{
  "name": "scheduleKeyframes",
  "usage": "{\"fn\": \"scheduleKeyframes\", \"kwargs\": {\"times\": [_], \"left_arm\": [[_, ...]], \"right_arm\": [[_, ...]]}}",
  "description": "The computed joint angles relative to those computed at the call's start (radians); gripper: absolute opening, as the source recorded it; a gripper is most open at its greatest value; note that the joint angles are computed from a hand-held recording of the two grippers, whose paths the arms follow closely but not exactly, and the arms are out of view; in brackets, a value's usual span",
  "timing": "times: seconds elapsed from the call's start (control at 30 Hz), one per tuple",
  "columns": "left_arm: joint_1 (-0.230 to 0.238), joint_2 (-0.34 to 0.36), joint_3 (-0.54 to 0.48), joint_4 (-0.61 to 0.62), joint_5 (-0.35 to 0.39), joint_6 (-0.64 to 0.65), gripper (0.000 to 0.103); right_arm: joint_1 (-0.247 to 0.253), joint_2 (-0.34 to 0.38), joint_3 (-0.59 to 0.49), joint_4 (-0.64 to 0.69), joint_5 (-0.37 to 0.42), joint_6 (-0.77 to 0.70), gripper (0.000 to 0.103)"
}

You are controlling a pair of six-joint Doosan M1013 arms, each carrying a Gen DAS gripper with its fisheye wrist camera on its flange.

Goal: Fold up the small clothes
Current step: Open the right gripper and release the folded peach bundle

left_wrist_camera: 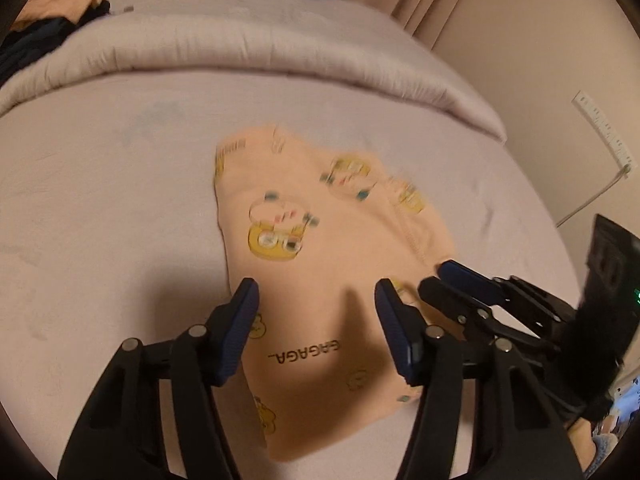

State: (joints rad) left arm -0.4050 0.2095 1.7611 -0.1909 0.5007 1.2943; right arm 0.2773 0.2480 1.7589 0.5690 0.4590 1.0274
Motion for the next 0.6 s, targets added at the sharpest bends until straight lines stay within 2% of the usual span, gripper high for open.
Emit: {"fn": "scheduleKeyframes", "kwargs": {"times": [0.1, 0.2, 0.37, 0.43, 0.53, 0.6], "left_arm": [[-0.004, 0.023, -0.009, 0.041, 0.051, -0.021, 0.059], [-0.012, 0.022, -0.004, 0.09, 0.046, -0.023, 0.061], [0.001, 0.012, 0.009, 0.042, 0.045, 0.004, 0.062], [0.004, 0.004, 0.022, 0.031, 0.048, -0.005, 0.069], [0.026, -0.003, 0.054, -0.104, 0.036, 0.056, 0.07], [0.02, -0.013, 0.065, -0.096, 0.024, 0.04, 0.07]], "right_arm": [[0.006, 0.001, 0.01, -0.038, -0.003, 0.021, 0.033], [0.003, 0.002, 0.011, -0.03, 0.003, 0.015, 0.033], [-0.008, -0.009, 0.026, -0.002, 0.013, 0.02, 0.033], [-0.013, -0.017, 0.036, 0.002, 0.013, 0.026, 0.033], [-0.024, -0.023, 0.048, 0.011, 0.025, 0.036, 0.033], [-0.033, -0.021, 0.053, 0.039, 0.031, 0.036, 0.033]]}}
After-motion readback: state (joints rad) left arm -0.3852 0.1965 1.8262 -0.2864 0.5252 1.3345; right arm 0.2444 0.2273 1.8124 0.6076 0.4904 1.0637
